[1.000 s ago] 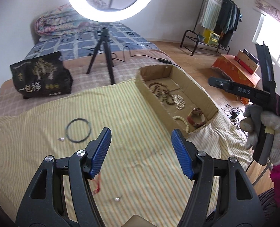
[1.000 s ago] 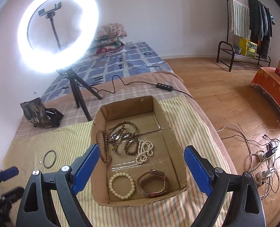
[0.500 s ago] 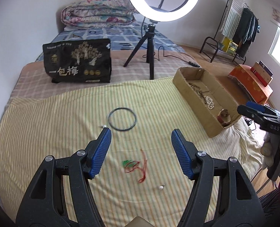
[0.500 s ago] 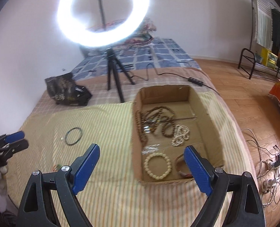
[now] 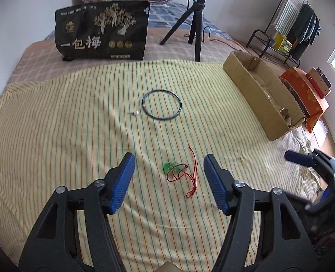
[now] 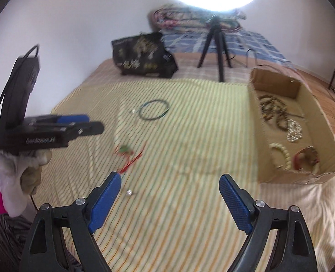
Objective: Organize jewelry
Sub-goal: 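Move the left tool to the green jade pendant while the right tool moves to the pearl stud earring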
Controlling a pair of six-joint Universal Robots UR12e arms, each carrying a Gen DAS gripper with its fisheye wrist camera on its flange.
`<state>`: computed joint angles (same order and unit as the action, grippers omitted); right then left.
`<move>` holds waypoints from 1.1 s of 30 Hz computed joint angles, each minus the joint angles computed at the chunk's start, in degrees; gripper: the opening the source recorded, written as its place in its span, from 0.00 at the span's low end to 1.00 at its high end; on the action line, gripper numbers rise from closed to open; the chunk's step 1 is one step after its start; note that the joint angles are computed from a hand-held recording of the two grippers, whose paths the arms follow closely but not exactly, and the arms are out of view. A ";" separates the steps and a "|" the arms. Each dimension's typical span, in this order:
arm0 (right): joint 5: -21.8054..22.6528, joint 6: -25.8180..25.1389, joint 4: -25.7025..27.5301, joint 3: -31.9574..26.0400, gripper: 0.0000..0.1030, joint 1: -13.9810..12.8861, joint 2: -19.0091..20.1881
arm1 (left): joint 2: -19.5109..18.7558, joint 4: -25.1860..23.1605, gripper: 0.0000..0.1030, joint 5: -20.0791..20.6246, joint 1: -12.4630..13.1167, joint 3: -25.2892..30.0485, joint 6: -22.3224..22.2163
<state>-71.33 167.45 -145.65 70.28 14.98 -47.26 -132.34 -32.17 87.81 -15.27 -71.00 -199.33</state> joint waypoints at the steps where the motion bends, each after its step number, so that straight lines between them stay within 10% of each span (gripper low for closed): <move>1: 0.21 -0.51 0.50 0.07 0.82 0.22 0.15 | -0.10 -0.10 0.60 -0.28 -0.01 0.02 0.03; 12: 1.70 -6.17 6.11 -0.22 0.51 1.89 1.82 | -1.79 -4.03 0.54 -1.27 -0.43 1.62 1.23; 33: 0.26 -9.28 7.59 -2.72 0.29 2.65 3.68 | -4.89 -7.99 0.54 0.00 -1.08 5.44 1.47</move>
<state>-71.08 158.17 -138.05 67.56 17.63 -43.58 -137.23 -40.16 87.81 -16.36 -65.56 -197.86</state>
